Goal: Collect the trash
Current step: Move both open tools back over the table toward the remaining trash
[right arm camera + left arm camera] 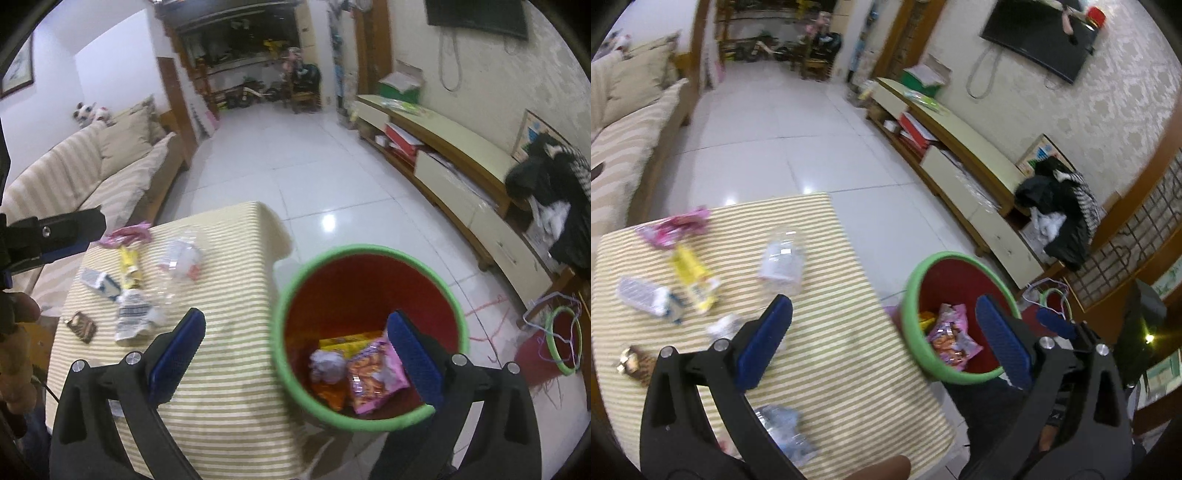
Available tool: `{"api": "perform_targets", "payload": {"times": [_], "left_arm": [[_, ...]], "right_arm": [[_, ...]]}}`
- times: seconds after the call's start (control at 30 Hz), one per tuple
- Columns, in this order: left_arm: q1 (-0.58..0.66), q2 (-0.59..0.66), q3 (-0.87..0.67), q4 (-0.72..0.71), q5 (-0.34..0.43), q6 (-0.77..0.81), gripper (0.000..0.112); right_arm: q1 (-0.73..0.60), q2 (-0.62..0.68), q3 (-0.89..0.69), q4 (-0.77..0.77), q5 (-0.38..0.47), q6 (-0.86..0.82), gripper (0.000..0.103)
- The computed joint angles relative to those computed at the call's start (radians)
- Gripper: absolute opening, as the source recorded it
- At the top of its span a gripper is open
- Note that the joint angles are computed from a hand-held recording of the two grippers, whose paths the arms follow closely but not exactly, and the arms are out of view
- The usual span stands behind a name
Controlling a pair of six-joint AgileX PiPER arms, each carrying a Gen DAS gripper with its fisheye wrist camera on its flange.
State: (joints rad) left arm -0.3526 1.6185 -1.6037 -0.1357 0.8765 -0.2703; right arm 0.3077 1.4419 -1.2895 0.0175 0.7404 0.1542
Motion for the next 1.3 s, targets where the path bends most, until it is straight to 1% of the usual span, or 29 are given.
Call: {"api": "perform_targets", "payload": {"times": [0.13, 0.2, 0.33, 0.4, 0.57, 0.77, 0.87, 1.07, 1.3], "left_arm": [[0.078, -0.123, 0.131, 0.002, -0.005, 0.006, 0.098], [0.139, -0.191, 0.201, -0.010, -0.004, 0.027, 0.098], [0.260, -0.290, 0.298, -0.048, 0.011, 0.085, 0.098], [0.310, -0.333, 0.340, -0.062, 0.019, 0.107, 0.098], [0.476, -0.412, 0.425, -0.141, 0.048, 0.217, 0.098], [0.639, -0.462, 0.489, -0.220, 0.080, 0.335, 0.098], [0.689, -0.462, 0.504, -0.243, 0.089, 0.373, 0.098], [0.729, -0.460, 0.518, -0.265, 0.094, 0.405, 0.098], [0.736, -0.453, 0.538, -0.265, 0.087, 0.416, 0.098]], "right_arm": [[0.131, 0.024, -0.044, -0.070, 0.017, 0.089, 0.096], [0.188, 0.039, -0.066, -0.102, 0.025, 0.120, 0.096], [0.306, 0.078, -0.118, -0.169, 0.045, 0.192, 0.096], [0.350, 0.098, -0.142, -0.189, 0.054, 0.218, 0.096], [0.416, 0.152, -0.190, -0.181, 0.076, 0.245, 0.096], [0.472, 0.200, -0.233, -0.199, 0.106, 0.266, 0.096], [0.487, 0.213, -0.239, -0.201, 0.113, 0.270, 0.096], [0.494, 0.228, -0.250, -0.203, 0.117, 0.269, 0.096], [0.480, 0.237, -0.256, -0.201, 0.107, 0.265, 0.096]]}}
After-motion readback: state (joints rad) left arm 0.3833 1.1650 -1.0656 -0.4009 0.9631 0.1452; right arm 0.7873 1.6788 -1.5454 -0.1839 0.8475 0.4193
